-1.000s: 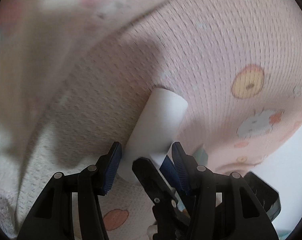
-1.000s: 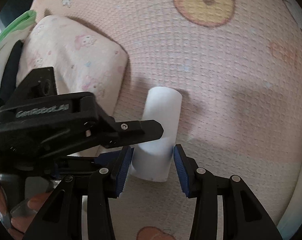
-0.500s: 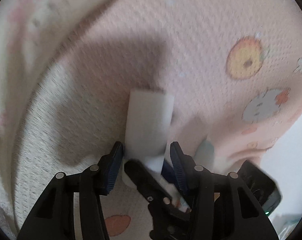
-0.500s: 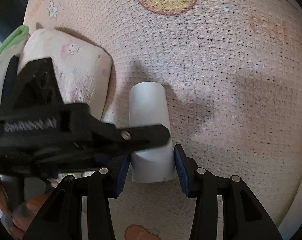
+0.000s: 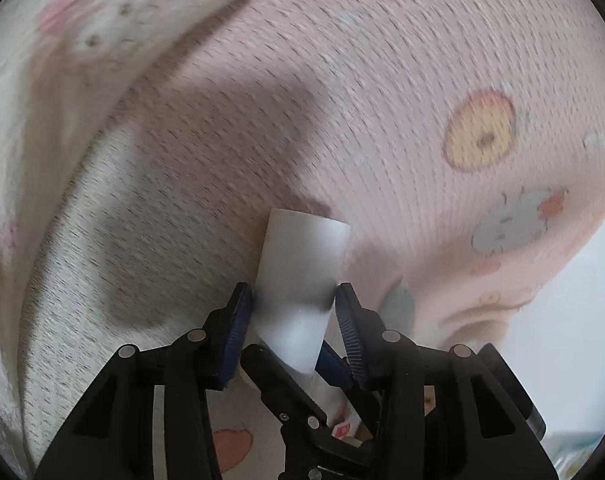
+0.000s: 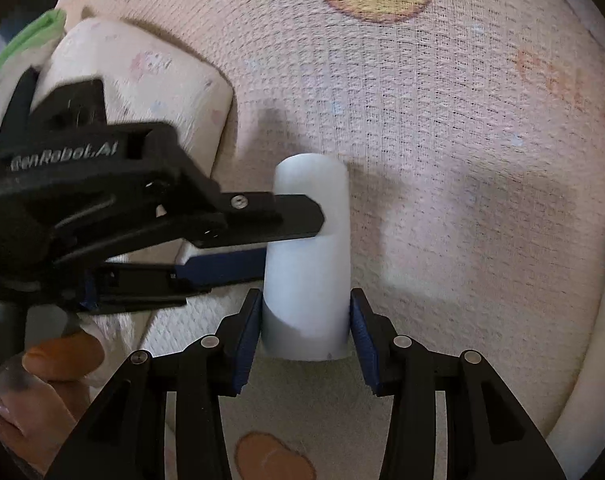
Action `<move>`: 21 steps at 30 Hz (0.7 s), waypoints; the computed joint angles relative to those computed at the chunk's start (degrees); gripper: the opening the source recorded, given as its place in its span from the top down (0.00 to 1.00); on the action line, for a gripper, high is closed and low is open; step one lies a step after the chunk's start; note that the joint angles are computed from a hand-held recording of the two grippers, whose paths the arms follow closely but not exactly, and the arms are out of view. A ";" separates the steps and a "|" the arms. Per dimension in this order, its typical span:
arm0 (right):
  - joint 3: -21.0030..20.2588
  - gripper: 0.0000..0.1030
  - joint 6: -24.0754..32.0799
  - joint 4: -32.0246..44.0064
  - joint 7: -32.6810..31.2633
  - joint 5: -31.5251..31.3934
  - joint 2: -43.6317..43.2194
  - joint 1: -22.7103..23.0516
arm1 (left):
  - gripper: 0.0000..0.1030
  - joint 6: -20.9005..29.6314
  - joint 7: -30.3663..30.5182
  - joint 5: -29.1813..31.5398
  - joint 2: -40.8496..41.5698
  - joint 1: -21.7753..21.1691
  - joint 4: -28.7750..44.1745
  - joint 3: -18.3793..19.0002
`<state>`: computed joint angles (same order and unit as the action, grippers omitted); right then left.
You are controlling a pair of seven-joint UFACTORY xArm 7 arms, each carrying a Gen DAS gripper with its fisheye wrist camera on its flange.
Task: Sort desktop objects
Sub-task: 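Close the left gripper on the white paper tube and lift it, then carry the held paper tube over to the cardboard box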
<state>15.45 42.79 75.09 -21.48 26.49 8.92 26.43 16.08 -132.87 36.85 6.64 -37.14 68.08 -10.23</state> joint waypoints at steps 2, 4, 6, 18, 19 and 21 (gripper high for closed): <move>-0.28 0.60 0.21 -1.41 -0.19 1.52 -1.71 -0.66 | 0.56 -0.78 1.47 -0.35 0.96 -0.08 1.18 -0.23; -0.67 0.60 -0.11 -3.15 -1.01 4.10 -3.79 -1.35 | 0.56 -1.78 3.26 -0.75 1.80 -0.50 2.24 -0.16; -1.33 0.60 0.22 -4.82 -1.34 5.85 -6.06 -1.83 | 0.56 -2.17 5.59 -0.91 1.61 -1.45 2.68 -0.01; -7.04 0.60 5.54 -17.74 -3.00 6.59 -22.02 -3.43 | 0.57 10.60 22.56 -4.40 4.86 -8.91 13.53 -2.94; -7.34 0.60 5.55 -18.95 -2.74 6.34 -23.88 -3.49 | 0.57 12.48 21.52 -4.62 2.81 -9.40 12.01 -3.88; -8.16 0.60 6.95 -20.06 -1.73 5.30 -27.79 -3.71 | 0.57 13.37 23.30 -2.65 4.49 -10.81 15.55 -3.92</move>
<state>7.29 49.74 55.03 -23.21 31.79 -18.87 22.72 29.45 -109.57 34.20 11.13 -47.94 83.63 -14.15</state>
